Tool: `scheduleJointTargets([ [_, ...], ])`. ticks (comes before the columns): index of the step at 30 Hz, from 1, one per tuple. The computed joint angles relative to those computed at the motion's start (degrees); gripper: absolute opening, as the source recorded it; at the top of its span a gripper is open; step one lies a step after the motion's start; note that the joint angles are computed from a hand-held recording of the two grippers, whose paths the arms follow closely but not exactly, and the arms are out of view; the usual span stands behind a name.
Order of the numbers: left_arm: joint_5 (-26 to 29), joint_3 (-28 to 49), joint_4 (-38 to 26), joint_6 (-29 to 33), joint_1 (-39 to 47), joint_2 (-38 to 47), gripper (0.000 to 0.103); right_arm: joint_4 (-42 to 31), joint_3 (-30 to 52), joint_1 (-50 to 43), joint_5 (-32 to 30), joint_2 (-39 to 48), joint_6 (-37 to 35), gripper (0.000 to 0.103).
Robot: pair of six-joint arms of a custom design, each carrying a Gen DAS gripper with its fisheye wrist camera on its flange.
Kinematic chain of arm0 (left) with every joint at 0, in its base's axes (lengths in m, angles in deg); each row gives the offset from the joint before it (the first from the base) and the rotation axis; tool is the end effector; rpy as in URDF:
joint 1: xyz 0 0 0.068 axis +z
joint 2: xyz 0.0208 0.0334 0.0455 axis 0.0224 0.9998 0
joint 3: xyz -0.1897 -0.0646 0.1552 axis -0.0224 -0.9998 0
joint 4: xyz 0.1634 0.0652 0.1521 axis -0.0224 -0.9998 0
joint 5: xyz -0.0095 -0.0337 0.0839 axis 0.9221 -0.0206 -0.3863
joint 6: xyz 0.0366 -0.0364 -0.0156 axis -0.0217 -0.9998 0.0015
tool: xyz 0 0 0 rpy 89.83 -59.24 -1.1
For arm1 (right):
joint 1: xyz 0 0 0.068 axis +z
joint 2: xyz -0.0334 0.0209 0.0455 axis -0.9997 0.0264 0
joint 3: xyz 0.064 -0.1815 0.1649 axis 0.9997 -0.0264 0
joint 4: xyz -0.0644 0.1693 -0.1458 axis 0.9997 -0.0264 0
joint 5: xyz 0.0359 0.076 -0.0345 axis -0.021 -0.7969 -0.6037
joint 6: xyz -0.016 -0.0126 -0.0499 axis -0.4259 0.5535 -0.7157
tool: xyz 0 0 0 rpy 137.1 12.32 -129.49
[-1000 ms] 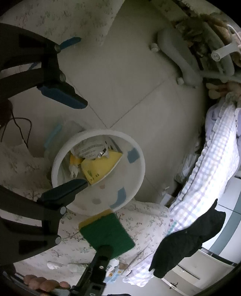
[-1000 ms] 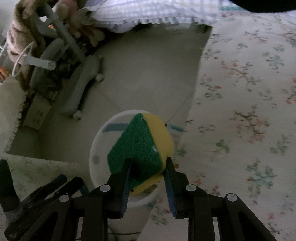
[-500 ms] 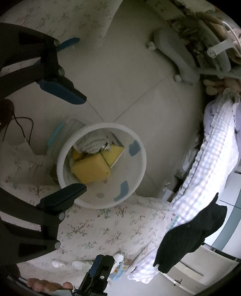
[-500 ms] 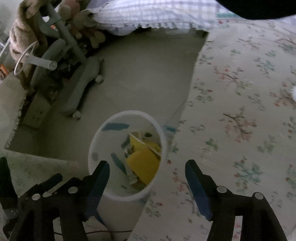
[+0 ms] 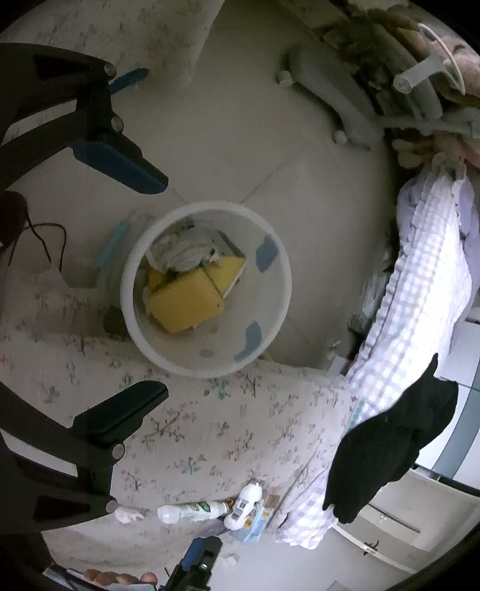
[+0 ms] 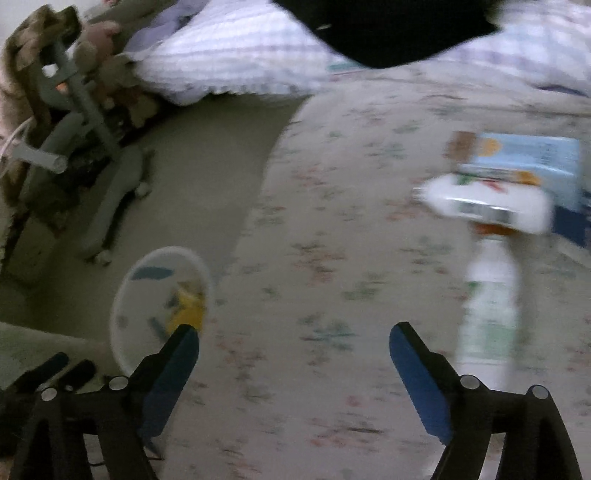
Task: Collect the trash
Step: 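Move the right tool to the bed and grasp the white drink bottle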
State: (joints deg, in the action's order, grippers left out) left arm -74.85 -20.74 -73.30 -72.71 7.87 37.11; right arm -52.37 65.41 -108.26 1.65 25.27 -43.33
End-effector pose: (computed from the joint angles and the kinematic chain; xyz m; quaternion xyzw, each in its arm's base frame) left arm 0.2258 0.0167 0.1974 0.0521 0.9648 -0.0955 0.2395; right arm 0.1882 -0.0519 0.2395 0.1081 0.9492 0.1650 0.2451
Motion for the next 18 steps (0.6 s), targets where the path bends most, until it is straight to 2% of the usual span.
scheduleJointTargets([
  [5,-1.42,-0.19,0.14,-2.88,-5.50,-0.47,0.102,-1.45,-0.59,-11.94,2.22,2.39,-10.25,0.090],
  [8,-3.10,-0.32,0.65,-4.64,-9.17,-0.14,0.102,-0.72,-0.47,-16.83,4.11,6.35,-13.85,0.090],
  [13,-4.71,-0.22,1.16,-6.91,-13.61,0.90,0.102,2.22,-1.24,-20.51,4.98,11.75,-15.98,0.090],
  [18,-6.37,-0.38,1.50,-8.87,-17.41,1.32,0.102,7.52,-3.53,-16.93,6.73,15.27,-14.32,0.090],
])
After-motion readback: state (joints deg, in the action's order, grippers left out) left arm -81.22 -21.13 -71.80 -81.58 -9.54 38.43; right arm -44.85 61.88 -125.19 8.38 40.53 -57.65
